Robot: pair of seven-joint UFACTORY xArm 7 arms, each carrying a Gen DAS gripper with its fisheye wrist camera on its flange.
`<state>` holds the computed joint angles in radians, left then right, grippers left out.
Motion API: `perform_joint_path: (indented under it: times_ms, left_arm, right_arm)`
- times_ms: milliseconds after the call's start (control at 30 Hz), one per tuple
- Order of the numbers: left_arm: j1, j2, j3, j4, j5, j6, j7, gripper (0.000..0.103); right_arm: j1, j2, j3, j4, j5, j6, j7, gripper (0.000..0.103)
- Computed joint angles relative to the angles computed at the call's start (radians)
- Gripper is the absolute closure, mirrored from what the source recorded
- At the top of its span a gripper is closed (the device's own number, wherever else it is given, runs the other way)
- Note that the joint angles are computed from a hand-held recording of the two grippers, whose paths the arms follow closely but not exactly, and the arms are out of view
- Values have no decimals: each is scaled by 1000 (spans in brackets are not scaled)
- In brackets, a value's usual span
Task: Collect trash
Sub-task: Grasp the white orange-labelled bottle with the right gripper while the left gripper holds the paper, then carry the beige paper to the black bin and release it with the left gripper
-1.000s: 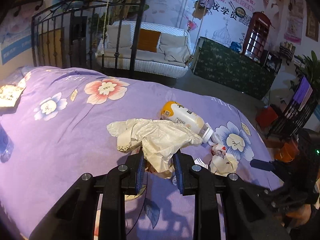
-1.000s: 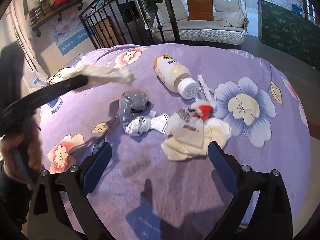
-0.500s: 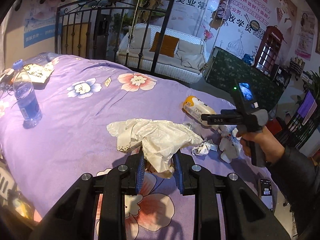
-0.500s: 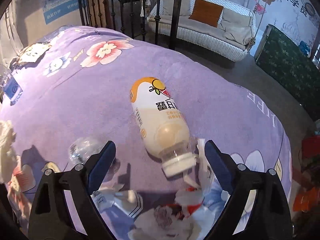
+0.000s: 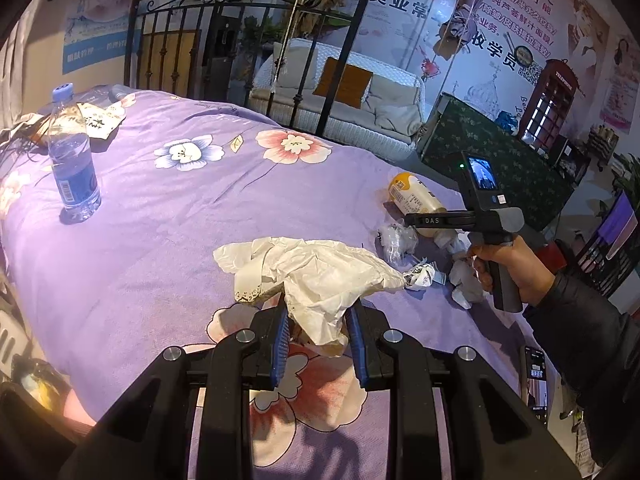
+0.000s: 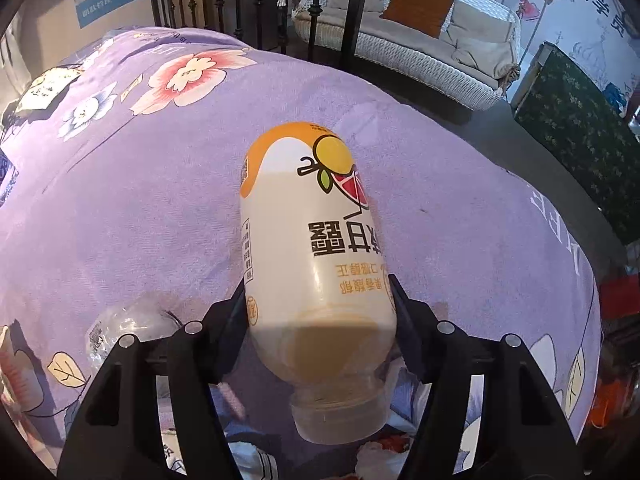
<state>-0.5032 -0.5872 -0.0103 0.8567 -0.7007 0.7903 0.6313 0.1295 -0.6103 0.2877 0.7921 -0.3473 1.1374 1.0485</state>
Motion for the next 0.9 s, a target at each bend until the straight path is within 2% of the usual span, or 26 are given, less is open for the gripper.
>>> perform_joint_path:
  times_ms: [200, 367, 467, 633, 900]
  left_arm:
    - [5, -47, 18, -26, -2, 21, 4, 78]
    - [18, -89, 39, -46, 5, 53, 5, 78]
    - [31, -115, 51, -58, 15, 66, 8, 78]
    - [66, -167, 74, -80, 43, 98, -2, 78]
    - [145, -239, 124, -119, 107, 151, -35, 78]
  right_arm:
    - [35, -73, 62, 20, 22, 29, 53, 38]
    - [69, -98, 155, 99, 39, 65, 129, 38]
    - [84, -68, 225, 160, 31, 71, 175, 38]
    - [105, -14, 322, 209, 15, 4, 317, 38]
    - [130, 182, 472, 336, -117, -8, 514, 38]
